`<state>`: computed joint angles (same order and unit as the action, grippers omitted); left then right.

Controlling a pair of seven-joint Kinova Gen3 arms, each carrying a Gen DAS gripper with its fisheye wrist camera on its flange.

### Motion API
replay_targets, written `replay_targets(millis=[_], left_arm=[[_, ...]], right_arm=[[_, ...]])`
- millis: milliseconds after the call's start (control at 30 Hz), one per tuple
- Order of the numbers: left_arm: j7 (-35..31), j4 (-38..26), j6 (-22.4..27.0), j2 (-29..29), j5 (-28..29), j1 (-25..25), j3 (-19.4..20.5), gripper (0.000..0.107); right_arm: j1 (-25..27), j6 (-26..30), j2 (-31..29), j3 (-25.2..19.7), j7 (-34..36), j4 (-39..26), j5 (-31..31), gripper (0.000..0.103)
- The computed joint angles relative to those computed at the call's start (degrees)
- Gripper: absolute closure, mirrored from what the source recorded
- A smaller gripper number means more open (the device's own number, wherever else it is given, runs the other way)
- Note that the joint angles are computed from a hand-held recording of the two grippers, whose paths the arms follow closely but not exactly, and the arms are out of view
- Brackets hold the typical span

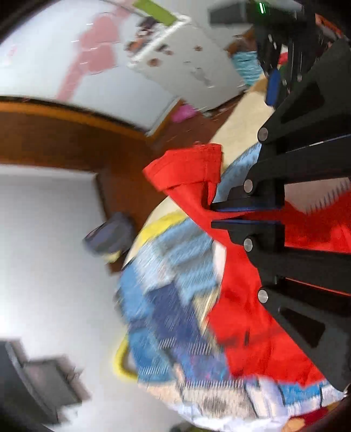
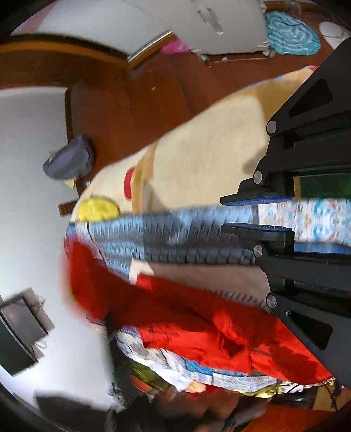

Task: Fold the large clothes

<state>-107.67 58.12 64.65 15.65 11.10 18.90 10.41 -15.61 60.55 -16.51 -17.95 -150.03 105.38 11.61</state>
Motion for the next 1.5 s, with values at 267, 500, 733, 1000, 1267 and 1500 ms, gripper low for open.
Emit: replay_targets(millis=[267,500,733,1000,1267,1500], left_arm=[[-11.39,4.58,-1.16,-8.90,12.43,-18.80,-6.22,0.103],[-19.74,11.67,0.29,-7.68,15.49,-31.05,-12.06,0.103],[-26.51,20.34,1.10,-5.10,15.94,-38.63,-13.43,0.103],[-30.81,28.72,0.35,-3.99,16.81,-42.27,-13.86,0.103],[-31.95,34.20,-3.74,-5.21,12.85,-40.62,-13.63,0.103],[-32.29,35.25,-4.10,-6.49,13.01,-40.15,-14.06,0.103]], right_arm=[[-4.54,-0.83,13.89,-2.83,3.27,-13.20,2.93,0.095],[-15.10,6.15,32.32,2.46,12.09,-31.66,1.64,0.095],[-32.55,22.46,45.92,18.07,23.85,-44.08,7.45,0.096],[-32.87,33.37,47.93,13.88,20.69,-45.06,17.84,0.096],[-28.03,29.58,40.76,8.53,14.15,-39.15,16.71,0.095],[-39.24,31.52,38.43,6.13,20.16,-39.91,25.33,0.096]])
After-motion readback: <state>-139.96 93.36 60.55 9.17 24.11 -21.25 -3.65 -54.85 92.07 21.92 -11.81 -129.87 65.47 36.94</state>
